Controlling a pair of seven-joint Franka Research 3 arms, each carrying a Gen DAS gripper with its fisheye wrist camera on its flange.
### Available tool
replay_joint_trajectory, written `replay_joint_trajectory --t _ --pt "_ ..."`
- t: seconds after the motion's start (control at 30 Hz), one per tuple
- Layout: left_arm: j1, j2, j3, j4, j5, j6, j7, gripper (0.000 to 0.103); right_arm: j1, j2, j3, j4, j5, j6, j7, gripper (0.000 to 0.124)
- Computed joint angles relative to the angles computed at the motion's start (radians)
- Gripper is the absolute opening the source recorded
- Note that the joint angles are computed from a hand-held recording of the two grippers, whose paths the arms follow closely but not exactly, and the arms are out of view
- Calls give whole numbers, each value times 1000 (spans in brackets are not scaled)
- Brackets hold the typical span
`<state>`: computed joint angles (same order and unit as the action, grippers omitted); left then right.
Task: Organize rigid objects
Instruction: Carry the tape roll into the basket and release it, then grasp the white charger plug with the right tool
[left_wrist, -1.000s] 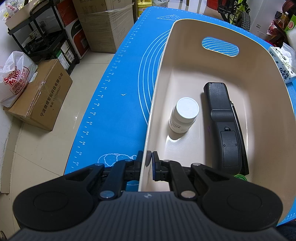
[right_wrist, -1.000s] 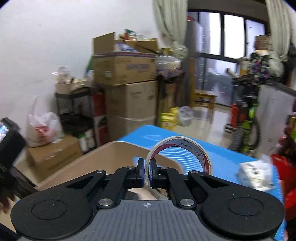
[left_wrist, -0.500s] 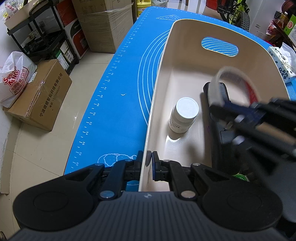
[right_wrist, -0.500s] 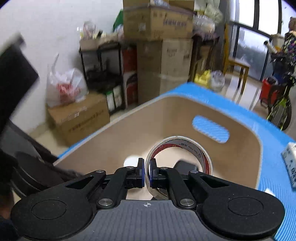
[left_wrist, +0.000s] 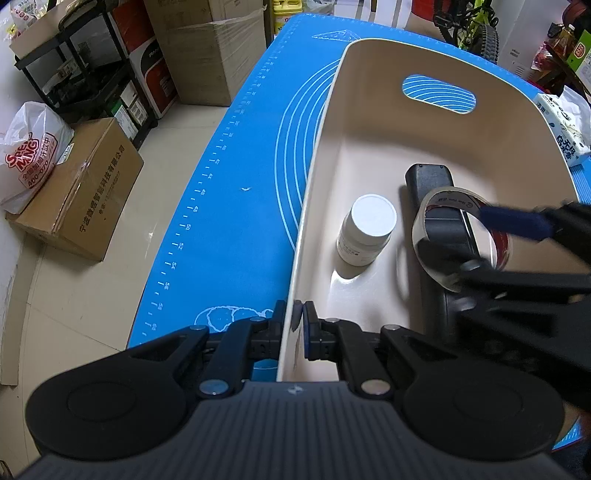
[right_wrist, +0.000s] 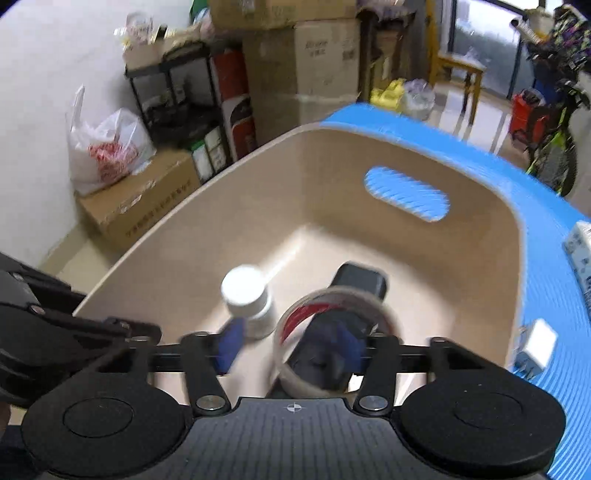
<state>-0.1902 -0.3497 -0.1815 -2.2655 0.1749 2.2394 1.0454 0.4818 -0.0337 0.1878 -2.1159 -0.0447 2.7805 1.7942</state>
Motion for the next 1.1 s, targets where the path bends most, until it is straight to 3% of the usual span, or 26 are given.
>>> replay_joint_trajectory --t 0.17,0.3,0.5,0.63,0.7,0.8,0.97,1.1 --pt "-1 0 0 1 0 -2 -1 10 -32 -76 -5 -78 -11 119 6 76" --pt "-1 0 0 1 1 -1 0 10 -124 -132 30 -136 -101 222 99 82" --pt "-1 1 -2 2 3 -4 -3 10 -383 -156 165 -149 -373 255 425 85" --pt "-1 1 -2 1 4 -4 -4 10 -514 -131 220 -146 -610 228 669 86" --pt "-2 1 0 0 2 -2 -2 10 -566 -120 228 -160 -738 276 814 90" --pt "-2 2 1 1 0 -3 1 10 -552 -90 200 -152 -763 220 869 88" --pt "-1 2 1 3 1 -4 4 10 -540 -44 175 -127 -932 168 1038 88" --pt "-1 4 0 3 2 -3 6 10 -486 10 136 -101 -947 99 1017 88"
